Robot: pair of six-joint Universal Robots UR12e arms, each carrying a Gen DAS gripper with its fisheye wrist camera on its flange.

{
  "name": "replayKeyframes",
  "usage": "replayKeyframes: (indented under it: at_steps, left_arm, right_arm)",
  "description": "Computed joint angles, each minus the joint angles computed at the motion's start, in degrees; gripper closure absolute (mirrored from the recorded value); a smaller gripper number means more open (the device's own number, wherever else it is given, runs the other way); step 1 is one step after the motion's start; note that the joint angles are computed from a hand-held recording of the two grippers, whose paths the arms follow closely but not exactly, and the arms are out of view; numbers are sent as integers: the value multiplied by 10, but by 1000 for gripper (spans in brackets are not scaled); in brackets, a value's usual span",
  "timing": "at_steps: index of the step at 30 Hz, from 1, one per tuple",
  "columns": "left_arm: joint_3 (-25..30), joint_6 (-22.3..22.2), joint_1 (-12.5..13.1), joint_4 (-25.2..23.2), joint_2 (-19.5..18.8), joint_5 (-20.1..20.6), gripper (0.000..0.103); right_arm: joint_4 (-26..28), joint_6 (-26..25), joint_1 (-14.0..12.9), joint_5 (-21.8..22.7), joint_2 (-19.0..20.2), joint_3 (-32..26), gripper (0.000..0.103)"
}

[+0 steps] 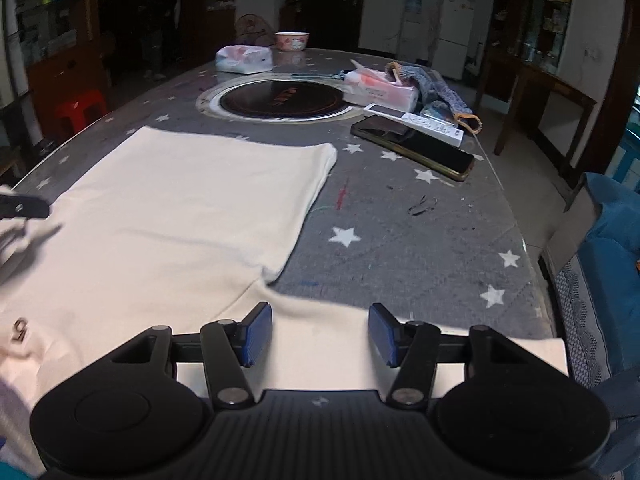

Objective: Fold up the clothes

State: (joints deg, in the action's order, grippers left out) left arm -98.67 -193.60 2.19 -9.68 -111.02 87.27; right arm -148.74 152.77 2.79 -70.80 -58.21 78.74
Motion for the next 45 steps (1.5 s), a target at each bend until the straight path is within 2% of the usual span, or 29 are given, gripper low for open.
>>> replayKeyframes:
  at_steps: [7,12,18,28,32,34,39,45]
  left_arm:
    - [10,51,-16,-4,-4,-65,68]
    - [22,92,-30,-19,-12,-110,65]
    - [33,136,-45,-44,-20,-145,65]
    - [37,186,-54,-77,-22,-157,65]
    - [34,190,-55,-84,-19,-153,64]
    - [32,190,-54,-81,-18,-154,60]
    - [31,189,-54,-81,-18,-156,60]
    - [30,174,-51,-62,-15,-155,56]
  right_arm:
    - [32,-33,-8,-6,-25,29,48]
    - [21,-18,-16,-23,-32,42,46]
    - [8,16,-26,-39,-28,40,45]
    - [-9,44,-33,-60,-20,34,45]
    - [-13,45,-31,-67,-18,30,45]
    - [-16,46,-31,-67,-18,30,45]
    - [-23,49,-30,-60,-18,29,45]
    - [-22,52,-29,-85,-14,27,45]
